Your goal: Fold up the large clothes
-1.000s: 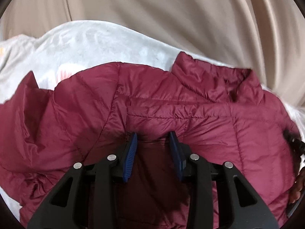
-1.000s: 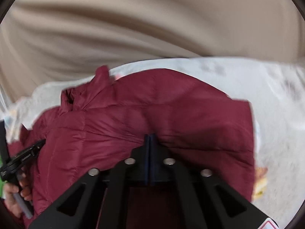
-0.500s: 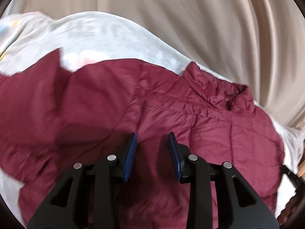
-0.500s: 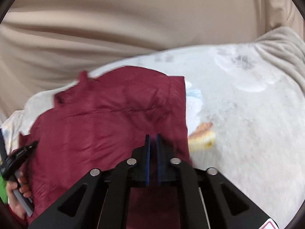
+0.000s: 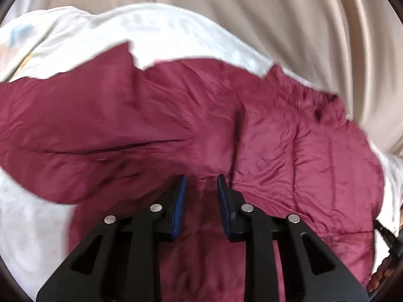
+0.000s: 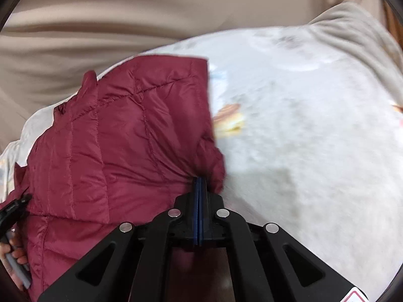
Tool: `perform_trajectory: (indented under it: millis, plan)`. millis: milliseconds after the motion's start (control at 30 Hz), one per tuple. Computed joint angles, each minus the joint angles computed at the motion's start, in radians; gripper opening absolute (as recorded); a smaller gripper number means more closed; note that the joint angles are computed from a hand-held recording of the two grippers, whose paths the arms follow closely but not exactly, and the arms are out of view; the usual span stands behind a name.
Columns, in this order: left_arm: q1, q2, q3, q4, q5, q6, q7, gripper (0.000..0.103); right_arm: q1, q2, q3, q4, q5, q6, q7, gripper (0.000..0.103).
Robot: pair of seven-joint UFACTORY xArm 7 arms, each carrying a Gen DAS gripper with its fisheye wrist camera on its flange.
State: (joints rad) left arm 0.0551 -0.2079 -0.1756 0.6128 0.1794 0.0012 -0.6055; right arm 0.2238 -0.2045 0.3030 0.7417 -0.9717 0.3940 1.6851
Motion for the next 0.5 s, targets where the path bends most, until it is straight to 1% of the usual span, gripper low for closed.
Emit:
perform_trajectory:
  millis: [33, 67, 100, 133, 167, 200, 233, 267, 333, 367, 433, 467, 500]
  plan:
    - [-0.043, -0.041, 0.057, -0.031, -0.033, 0.003, 0.036, 0.025, 0.016, -0.034, 0.022, -0.011, -0.007, 0.042, -0.006, 0.01]
    - [-0.074, -0.097, 0.118, -0.074, -0.064, -0.002, 0.078, 0.026, 0.031, -0.047, 0.04, -0.003, 0.005, 0.079, -0.019, 0.01]
    - [-0.064, -0.144, 0.139, -0.106, -0.077, 0.001, 0.098, 0.031, 0.038, -0.067, 0.056, -0.012, -0.008, 0.095, -0.013, 0.01]
    - [-0.022, -0.204, 0.151, -0.144, -0.084, 0.011, 0.108, 0.042, 0.048, -0.088, 0.068, -0.028, -0.016, 0.092, -0.011, 0.01]
    - [0.001, -0.243, 0.168, -0.169, -0.096, 0.018, 0.123, 0.049, 0.051, -0.097, 0.074, -0.034, -0.02, 0.085, -0.016, 0.01]
    - [0.033, -0.281, 0.187, -0.192, -0.108, 0.028, 0.135, 0.06, 0.048, -0.091, 0.093, -0.029, -0.037, 0.093, -0.006, 0.011]
    - [0.102, -0.32, 0.196, -0.215, -0.112, 0.034, 0.14, 0.062, 0.053, -0.111, 0.09, -0.047, -0.035, 0.094, -0.016, 0.011]
    - [0.145, -0.328, 0.202, -0.219, -0.114, 0.038, 0.152, 0.062, 0.047, -0.1, 0.099, -0.041, -0.046, 0.099, -0.011, 0.012]
    - [0.264, -0.322, 0.21, -0.213, -0.117, 0.052, 0.157, 0.062, 0.055, -0.091, 0.082, -0.049, -0.011, 0.087, -0.034, 0.017]
    - [0.292, -0.313, 0.224, -0.21, -0.127, 0.051, 0.16, 0.062, 0.062, -0.105, 0.069, -0.07, 0.021, 0.077, -0.048, 0.017]
    - [0.312, -0.252, 0.292, -0.181, -0.162, 0.041, 0.186, 0.062, 0.052, -0.108, 0.052, -0.091, 0.056, 0.031, -0.055, 0.017]
    - [0.344, -0.222, 0.281, -0.164, -0.165, 0.044, 0.177, 0.062, 0.04, -0.113, 0.051, -0.1, 0.062, 0.012, -0.053, 0.017]
    - [0.393, -0.179, 0.259, -0.142, -0.162, 0.04, 0.159, 0.062, 0.029, -0.114, 0.056, -0.102, 0.068, 0.001, -0.051, 0.017]
